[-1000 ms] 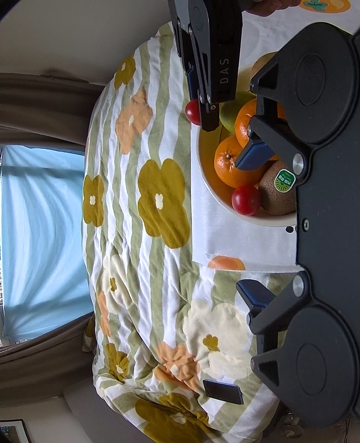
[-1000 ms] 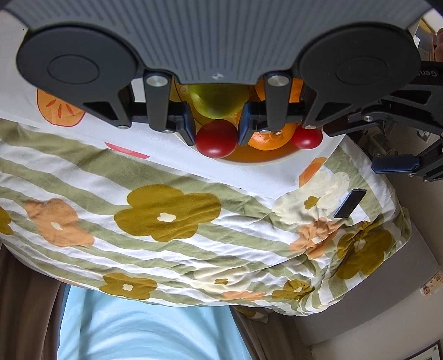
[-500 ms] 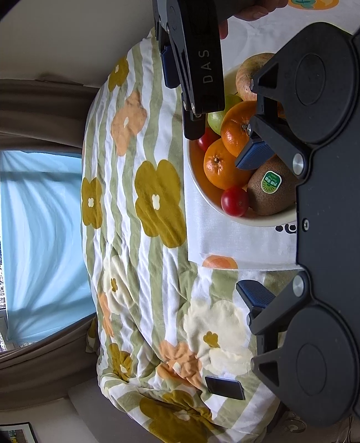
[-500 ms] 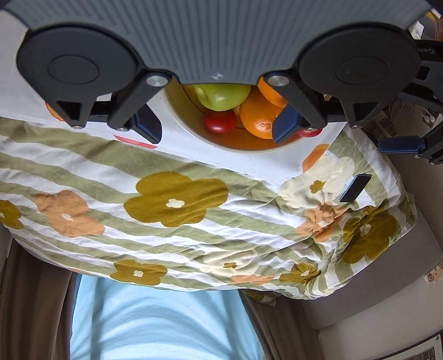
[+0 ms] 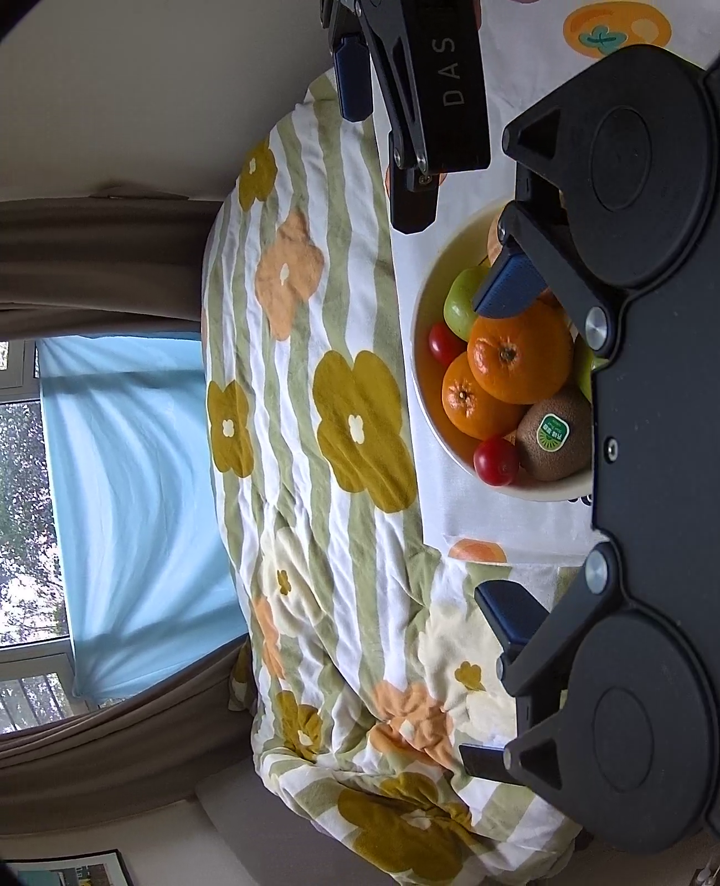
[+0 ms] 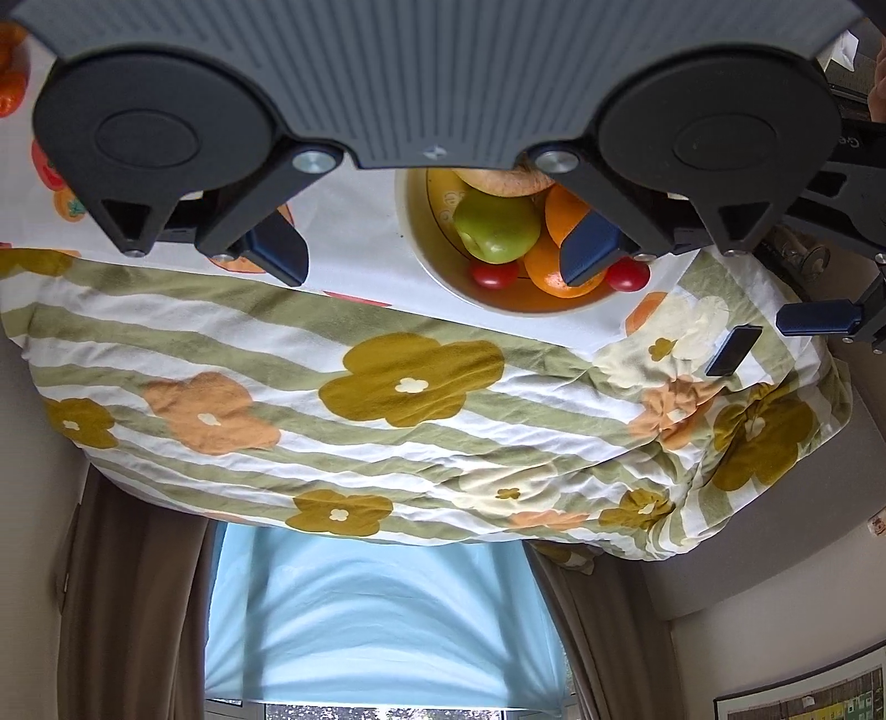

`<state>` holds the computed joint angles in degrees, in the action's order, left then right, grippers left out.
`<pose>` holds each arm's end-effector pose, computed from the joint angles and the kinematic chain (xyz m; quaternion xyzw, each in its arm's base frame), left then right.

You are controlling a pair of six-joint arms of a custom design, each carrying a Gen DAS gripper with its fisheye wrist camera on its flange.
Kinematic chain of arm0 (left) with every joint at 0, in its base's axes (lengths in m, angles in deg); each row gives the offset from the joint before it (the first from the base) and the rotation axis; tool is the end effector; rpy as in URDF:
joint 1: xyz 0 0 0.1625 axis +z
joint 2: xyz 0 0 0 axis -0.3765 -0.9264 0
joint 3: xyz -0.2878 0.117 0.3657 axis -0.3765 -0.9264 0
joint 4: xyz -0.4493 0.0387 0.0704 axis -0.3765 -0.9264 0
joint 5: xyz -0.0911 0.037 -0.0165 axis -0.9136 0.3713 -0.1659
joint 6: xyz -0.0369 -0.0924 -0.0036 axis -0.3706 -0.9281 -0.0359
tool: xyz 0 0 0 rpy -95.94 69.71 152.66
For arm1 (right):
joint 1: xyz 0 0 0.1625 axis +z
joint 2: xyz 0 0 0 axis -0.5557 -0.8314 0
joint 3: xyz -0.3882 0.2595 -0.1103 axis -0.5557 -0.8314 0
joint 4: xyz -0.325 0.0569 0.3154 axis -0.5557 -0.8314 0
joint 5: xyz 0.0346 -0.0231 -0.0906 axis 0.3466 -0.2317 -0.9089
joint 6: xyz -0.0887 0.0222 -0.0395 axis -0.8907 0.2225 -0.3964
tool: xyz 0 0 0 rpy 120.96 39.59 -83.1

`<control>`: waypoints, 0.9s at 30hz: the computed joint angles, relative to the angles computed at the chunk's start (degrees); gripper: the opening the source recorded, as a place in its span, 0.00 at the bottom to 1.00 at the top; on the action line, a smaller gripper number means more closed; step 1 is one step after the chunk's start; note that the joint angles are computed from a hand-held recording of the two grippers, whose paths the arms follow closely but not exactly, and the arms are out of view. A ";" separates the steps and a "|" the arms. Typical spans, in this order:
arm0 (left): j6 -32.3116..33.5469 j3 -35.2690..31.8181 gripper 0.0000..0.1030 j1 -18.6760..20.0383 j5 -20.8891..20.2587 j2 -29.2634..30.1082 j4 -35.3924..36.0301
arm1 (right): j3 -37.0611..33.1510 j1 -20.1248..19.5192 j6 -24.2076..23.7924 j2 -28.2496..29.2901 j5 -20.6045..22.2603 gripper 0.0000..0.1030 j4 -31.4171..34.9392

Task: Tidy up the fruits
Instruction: 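Move both tools from the bowl toward the two small mandarins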

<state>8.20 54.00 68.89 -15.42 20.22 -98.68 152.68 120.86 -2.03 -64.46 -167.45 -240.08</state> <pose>-0.3178 -0.6714 -0.0004 0.0750 0.7998 -0.4024 0.4390 0.0849 -0.7701 0.2257 0.3951 -0.8603 0.2584 0.1921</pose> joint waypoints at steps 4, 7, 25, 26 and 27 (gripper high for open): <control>0.72 -0.95 1.00 -1.76 -0.41 1.30 0.17 | 2.48 -1.49 0.86 -3.82 0.28 1.00 -1.04; 0.78 -1.85 1.00 -3.11 -1.63 2.24 0.34 | 3.68 -2.73 1.55 -6.58 -0.03 1.00 -1.07; 7.67 -22.86 1.00 -7.31 -9.72 16.92 4.26 | -3.79 -13.82 -3.61 -15.60 3.22 1.00 10.00; 9.04 -24.74 1.00 -7.23 -10.50 18.15 4.00 | -4.78 -14.40 -4.92 -15.42 3.06 1.00 10.47; 10.23 -26.32 1.00 -7.13 -11.25 19.14 3.97 | -5.62 -14.82 -5.99 -15.21 2.85 1.00 10.88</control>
<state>18.43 27.67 61.76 -26.68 39.35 -94.71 147.06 106.04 -8.02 -79.68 -164.60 -229.20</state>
